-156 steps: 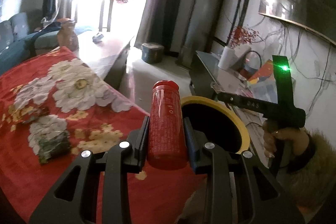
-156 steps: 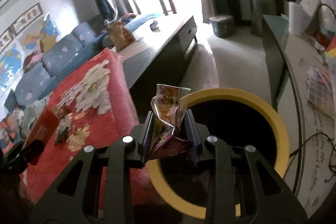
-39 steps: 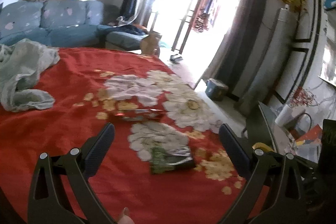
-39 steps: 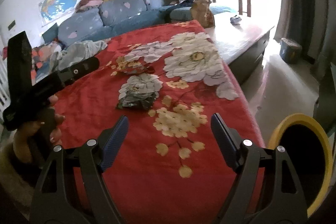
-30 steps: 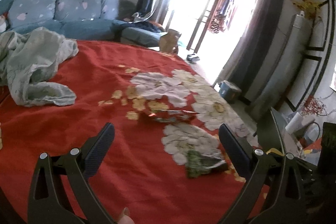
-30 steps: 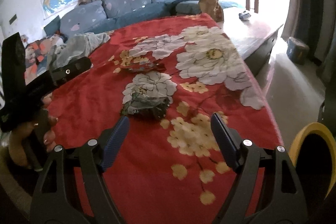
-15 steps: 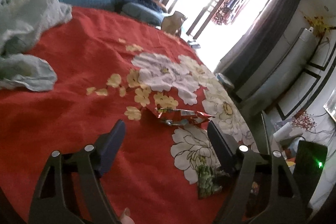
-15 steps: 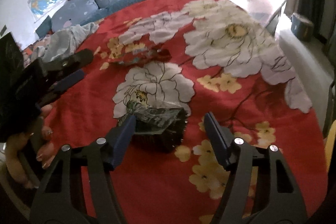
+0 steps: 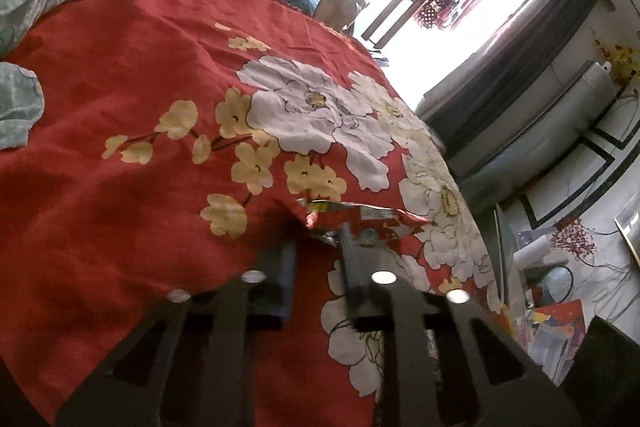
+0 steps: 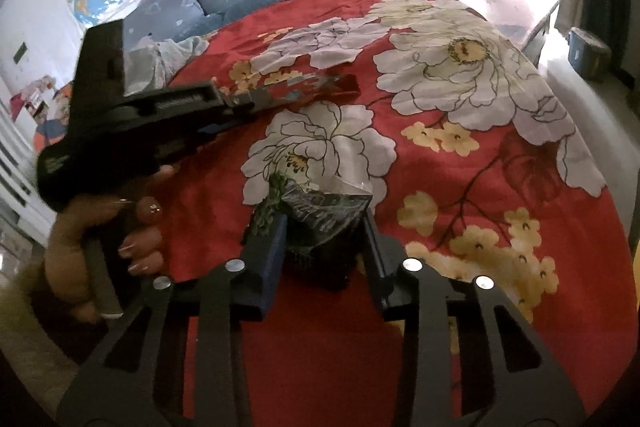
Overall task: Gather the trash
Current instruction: 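Grasp the dark green bag with right tool while left tool grasps the red wrapper, then carry the dark bag in right tool while left tool carries the red wrapper to the bin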
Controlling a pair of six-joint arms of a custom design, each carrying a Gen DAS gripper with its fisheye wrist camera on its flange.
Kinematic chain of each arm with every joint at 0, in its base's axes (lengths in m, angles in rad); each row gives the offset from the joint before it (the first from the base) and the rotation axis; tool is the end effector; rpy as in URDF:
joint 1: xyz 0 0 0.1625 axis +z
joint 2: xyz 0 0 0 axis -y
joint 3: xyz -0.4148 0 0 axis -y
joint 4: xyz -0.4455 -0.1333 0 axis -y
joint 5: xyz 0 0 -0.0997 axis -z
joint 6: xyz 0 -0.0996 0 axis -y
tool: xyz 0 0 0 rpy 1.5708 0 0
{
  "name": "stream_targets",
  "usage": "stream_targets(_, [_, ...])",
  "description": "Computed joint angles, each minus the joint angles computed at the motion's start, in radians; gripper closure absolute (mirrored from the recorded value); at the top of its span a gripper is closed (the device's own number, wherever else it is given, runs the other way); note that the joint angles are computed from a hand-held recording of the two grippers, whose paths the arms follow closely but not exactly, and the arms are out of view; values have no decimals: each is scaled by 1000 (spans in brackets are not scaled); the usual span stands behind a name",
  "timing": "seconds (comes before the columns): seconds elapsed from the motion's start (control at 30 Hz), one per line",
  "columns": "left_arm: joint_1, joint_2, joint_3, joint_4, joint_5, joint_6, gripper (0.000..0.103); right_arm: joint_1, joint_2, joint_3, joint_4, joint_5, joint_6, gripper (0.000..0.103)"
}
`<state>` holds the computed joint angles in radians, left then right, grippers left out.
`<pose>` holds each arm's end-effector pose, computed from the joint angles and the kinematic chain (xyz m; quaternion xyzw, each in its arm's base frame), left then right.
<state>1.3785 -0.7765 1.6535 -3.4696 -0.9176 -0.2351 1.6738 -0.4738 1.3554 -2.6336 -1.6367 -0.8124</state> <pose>0.0564 -0.7244 0.1544 -0.1745 0.8226 -0.5119 0.1753 0.2051 -0.7513 -0.0718 0.4372 -0.8942 0.0734 0.0622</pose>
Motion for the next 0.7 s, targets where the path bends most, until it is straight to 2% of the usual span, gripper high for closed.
stream_targets(0.2, [-13,2,8,-38,15,46,98,-7,-37,37,2,13,-17,79])
stream_targets(0.4, [-45,5,25,-73,39,106,100,-17,-81,68,-22,37,-36,80])
stream_targets(0.7, [-115,18,41,-134,52,222,100,-40,-129,61,-80,66,-6,80])
